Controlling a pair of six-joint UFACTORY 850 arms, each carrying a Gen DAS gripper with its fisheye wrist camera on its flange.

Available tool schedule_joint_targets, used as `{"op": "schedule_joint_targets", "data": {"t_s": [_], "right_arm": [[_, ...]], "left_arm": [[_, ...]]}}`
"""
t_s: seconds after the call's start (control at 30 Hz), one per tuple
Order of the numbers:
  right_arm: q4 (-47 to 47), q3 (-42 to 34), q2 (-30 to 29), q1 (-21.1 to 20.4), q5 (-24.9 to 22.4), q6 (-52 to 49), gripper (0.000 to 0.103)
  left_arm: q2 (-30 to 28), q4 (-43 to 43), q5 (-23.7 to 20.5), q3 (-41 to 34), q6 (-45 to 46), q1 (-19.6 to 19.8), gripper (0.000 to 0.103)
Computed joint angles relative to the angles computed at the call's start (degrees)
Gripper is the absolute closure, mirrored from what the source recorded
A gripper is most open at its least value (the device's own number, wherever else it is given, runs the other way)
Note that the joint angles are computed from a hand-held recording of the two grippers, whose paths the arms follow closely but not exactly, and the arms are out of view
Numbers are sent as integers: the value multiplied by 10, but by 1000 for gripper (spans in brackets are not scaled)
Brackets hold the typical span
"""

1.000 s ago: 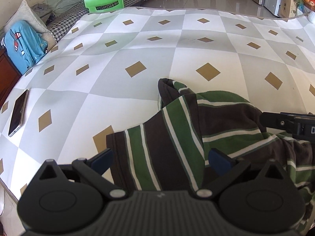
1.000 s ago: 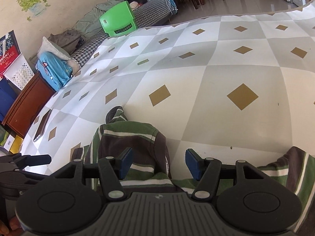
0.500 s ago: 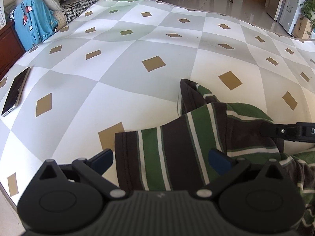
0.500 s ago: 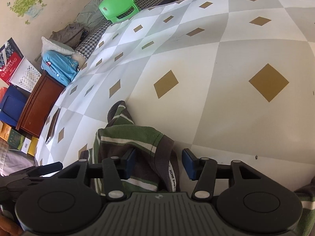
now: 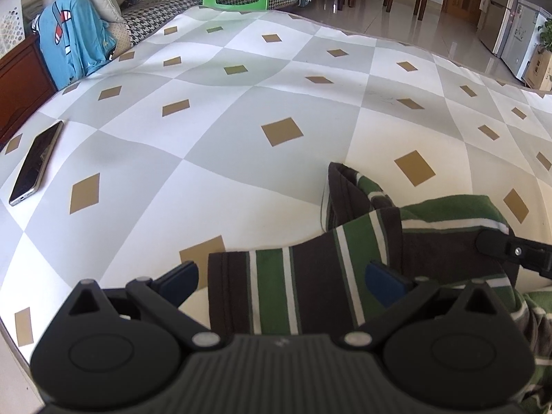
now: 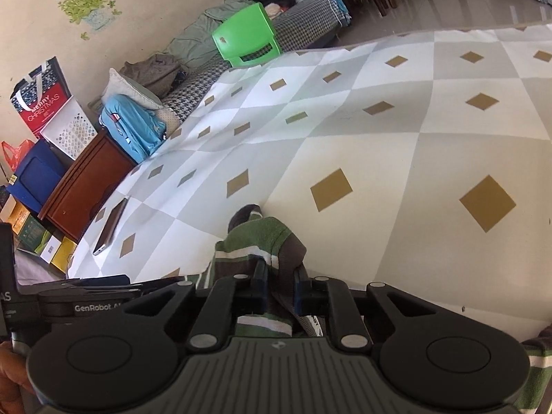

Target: Fold clothes

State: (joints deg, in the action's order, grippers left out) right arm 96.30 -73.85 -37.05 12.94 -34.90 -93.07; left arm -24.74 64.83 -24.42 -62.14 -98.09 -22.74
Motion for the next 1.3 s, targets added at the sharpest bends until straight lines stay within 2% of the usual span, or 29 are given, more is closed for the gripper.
{"op": "schedule_joint_targets", "data": {"t_s": [0.17, 0.27, 0.33, 0.47, 0.6, 0.7, 0.77, 0.93, 0.97, 1.1, 1.3], "right_arm": [[54, 38, 41, 7, -19, -109, 89], [94, 73, 74, 20, -18, -216, 89], [90, 91, 90, 25, -31, -248, 89], [18, 118, 109, 35, -57, -252, 89], [-66, 136, 106, 51, -55, -222, 86], [-102, 148, 104, 56, -38, -218, 80], [-107, 151, 106, 52, -37, -217, 77], [-76, 158, 121, 28, -52, -209, 61], [-65, 161, 125, 24, -52, -210, 60], [-14, 169, 133, 12, -15, -213, 57], [55, 176, 140, 7, 54, -213, 54]], "left_arm": [[33, 128, -23, 25, -156, -1, 0], [53, 192, -30, 41, -235, 3, 0], [63, 220, -31, 50, -270, 5, 0], [74, 256, -15, 66, -309, 7, 0], [67, 227, 26, 66, -260, 6, 0], [50, 152, 72, 60, -172, 7, 0], [38, 79, 84, 56, -103, 6, 0], [17, -21, 77, 50, -1, 2, 0], [15, -32, 71, 49, 11, 1, 0], [10, -77, 61, 48, 57, -3, 0], [11, -77, 48, 50, 70, -14, 0]]}}
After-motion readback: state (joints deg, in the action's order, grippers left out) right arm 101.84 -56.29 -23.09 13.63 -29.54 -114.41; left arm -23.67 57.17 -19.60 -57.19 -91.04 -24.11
